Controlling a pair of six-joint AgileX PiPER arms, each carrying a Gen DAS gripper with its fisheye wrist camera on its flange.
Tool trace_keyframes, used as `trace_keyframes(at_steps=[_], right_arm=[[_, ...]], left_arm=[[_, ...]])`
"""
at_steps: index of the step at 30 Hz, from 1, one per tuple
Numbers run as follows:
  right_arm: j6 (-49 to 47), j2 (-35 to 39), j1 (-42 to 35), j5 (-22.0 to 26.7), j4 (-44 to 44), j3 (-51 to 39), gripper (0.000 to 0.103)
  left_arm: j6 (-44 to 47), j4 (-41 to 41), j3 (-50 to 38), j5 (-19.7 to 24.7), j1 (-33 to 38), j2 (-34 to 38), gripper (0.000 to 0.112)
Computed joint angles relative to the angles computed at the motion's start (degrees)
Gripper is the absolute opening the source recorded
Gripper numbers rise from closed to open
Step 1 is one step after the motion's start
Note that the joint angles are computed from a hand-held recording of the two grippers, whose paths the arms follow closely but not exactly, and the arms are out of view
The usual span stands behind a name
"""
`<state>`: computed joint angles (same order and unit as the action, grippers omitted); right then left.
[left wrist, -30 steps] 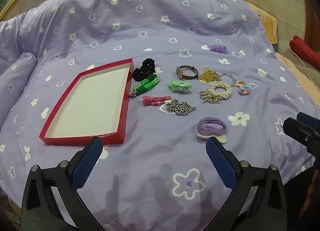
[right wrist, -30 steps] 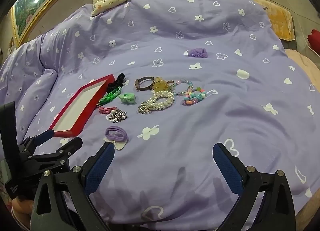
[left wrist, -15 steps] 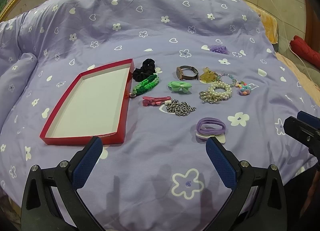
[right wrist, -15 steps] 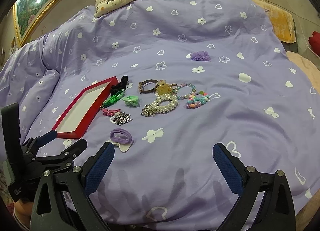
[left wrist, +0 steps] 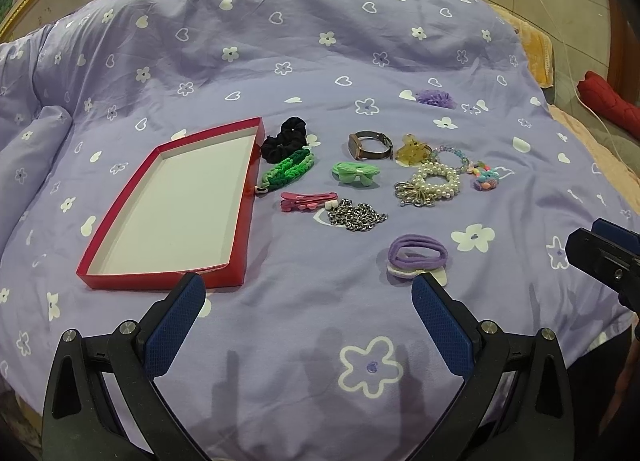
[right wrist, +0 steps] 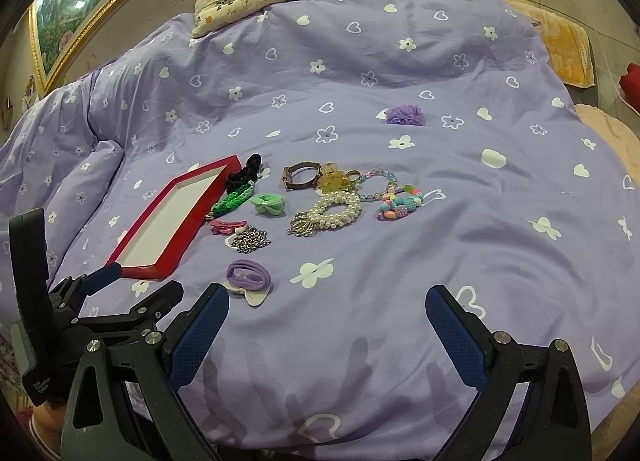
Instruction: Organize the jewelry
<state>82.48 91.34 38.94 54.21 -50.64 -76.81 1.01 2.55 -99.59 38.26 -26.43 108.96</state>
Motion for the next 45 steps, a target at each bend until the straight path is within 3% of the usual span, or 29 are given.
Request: trace_keyframes(at_steps=[28,39,45], right_arm=[[-0.3,0.2,-0.6,-1.3,0.2,-0.6,0.100],[-0.8,-0.9,-3.6,-4.4,0.7,1.4,0.099],[-3.4,-1.7,-7.1,-7.4,1.8,2.0,0.093]], left_arm=[[1.7,-2.7,-1.4,1.0,0.0,1.0,0.103],[9.9,-11.4,-6.7,4.9,1.0,3.8,0.103],[13.9,-14.8,-13.1,9.3,1.1,7.5,0.092]])
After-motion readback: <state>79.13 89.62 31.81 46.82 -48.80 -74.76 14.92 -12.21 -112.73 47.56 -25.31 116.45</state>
